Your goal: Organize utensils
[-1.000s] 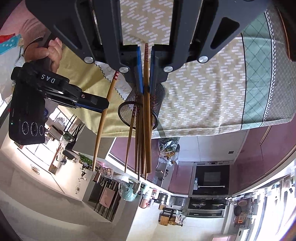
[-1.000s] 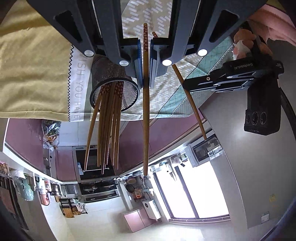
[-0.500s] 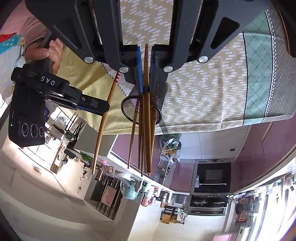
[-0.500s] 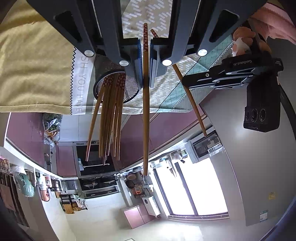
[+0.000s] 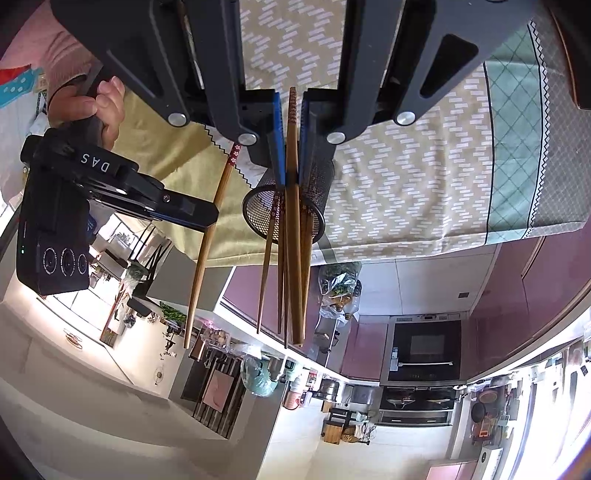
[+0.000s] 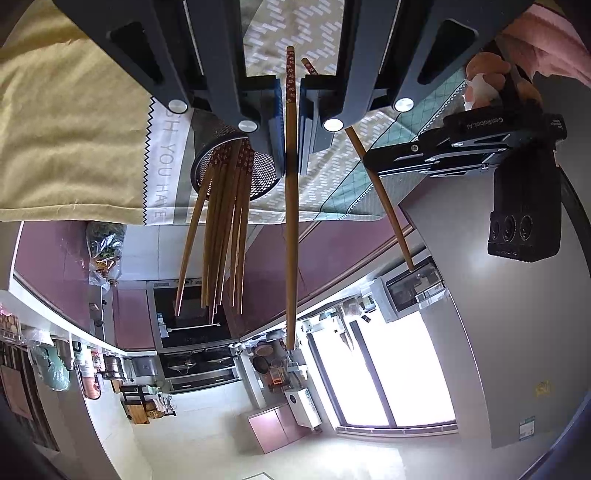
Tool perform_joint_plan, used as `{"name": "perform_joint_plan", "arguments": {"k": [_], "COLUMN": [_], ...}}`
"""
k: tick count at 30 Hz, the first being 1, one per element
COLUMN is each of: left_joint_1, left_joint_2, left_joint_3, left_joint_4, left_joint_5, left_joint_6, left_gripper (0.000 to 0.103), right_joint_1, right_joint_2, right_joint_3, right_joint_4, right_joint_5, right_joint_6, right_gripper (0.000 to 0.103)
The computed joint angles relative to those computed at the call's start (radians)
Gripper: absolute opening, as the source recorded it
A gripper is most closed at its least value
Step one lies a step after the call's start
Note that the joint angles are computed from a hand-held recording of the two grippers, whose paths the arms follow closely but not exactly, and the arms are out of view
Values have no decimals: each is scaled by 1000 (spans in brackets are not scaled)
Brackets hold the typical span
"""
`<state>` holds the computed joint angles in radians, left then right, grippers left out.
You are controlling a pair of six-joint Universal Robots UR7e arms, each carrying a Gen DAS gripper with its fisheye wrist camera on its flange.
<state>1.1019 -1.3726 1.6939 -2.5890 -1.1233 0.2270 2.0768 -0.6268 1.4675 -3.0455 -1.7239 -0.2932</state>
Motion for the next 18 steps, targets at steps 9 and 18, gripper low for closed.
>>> {"name": "perform_joint_plan", "arguments": {"k": [9,18], "left_joint_1": [-4,-6], "left_joint_2": [4,3], "left_joint_3": [-9,-10], "left_joint_4": [-4,-4], "left_joint_5": [4,-2], "left_joint_6": [8,16], "left_gripper": [7,7], "right_joint_1": [2,3], "right_joint_2": [5,9], "right_joint_3": [-6,-11], "right_joint_4": [-7,-15], "right_joint_5": [-2,-4], "right_joint_6": [-3,-6], "right_gripper": [6,6]}}
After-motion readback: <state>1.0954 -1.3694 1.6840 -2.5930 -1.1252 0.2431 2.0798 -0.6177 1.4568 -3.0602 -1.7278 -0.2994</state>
